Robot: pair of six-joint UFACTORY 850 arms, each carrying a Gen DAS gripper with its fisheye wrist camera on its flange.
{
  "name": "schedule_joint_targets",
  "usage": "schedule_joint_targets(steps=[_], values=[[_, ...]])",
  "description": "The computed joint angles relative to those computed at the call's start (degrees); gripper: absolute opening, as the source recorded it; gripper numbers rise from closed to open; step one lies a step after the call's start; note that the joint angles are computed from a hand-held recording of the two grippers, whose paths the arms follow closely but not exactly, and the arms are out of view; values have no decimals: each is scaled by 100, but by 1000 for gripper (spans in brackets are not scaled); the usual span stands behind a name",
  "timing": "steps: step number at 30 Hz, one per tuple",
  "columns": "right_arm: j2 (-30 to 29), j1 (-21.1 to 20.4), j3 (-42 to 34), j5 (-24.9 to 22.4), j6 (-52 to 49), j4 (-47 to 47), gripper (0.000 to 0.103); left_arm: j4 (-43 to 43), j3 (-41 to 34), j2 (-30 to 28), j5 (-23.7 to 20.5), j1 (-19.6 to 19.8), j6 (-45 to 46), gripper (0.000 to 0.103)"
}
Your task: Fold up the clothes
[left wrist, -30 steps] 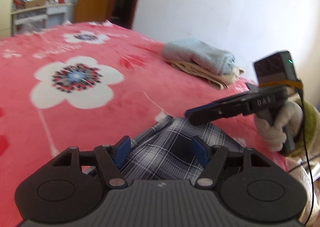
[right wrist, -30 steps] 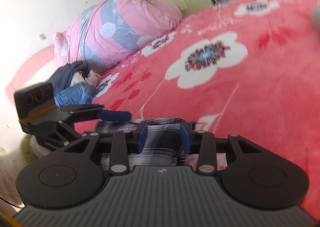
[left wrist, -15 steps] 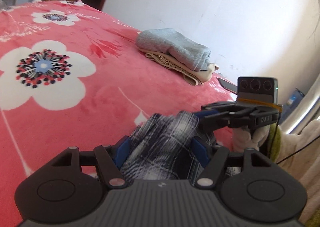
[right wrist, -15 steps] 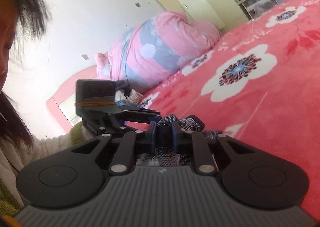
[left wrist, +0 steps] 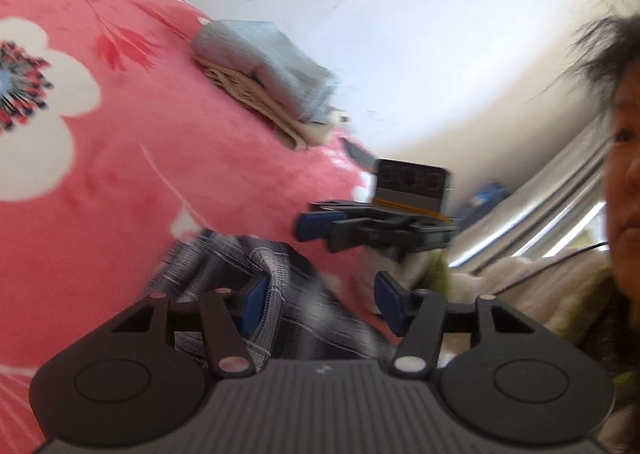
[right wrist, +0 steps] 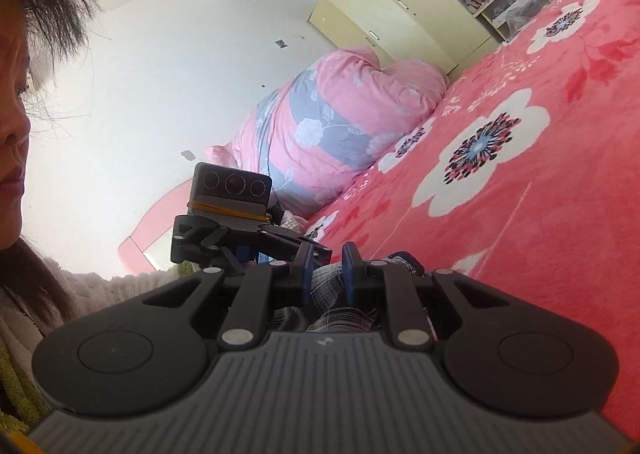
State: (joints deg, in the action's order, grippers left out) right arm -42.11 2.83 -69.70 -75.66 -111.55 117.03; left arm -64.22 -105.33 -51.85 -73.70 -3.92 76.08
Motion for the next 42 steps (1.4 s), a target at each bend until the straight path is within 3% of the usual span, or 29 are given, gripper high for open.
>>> schedule_joint_targets(steps=[2,7,11,15,19,25,35,42], values=[[-25,-10,-3,-66,17,41,16,-29,105,83,483,-32,6,68],[-89,-59,13,-216,139,191,16,-92,-222,-173,727,-40,-212,75],[-141,-73,-21,-247,238,213,17,232,-1030,-716,-134,-64,-771,74],[-158,-77,-36,-265,262,218,17,158,-1306,-895,-1024,-9,-770,73],[-193,-75,-73,-272,294,226,17,41,-1440,-994,-1481,7,-719,73],[-258,-94,-126,-248,444,279,17,568,-1368,-945,-707,-180,-950,73],[-371,-133,-194,-300,716,395,18,64,-529,-165,570,183,-1050,76],[-464,-159,-276,-258,944,422,18,-928,1836,1547,1653,408,216,75]])
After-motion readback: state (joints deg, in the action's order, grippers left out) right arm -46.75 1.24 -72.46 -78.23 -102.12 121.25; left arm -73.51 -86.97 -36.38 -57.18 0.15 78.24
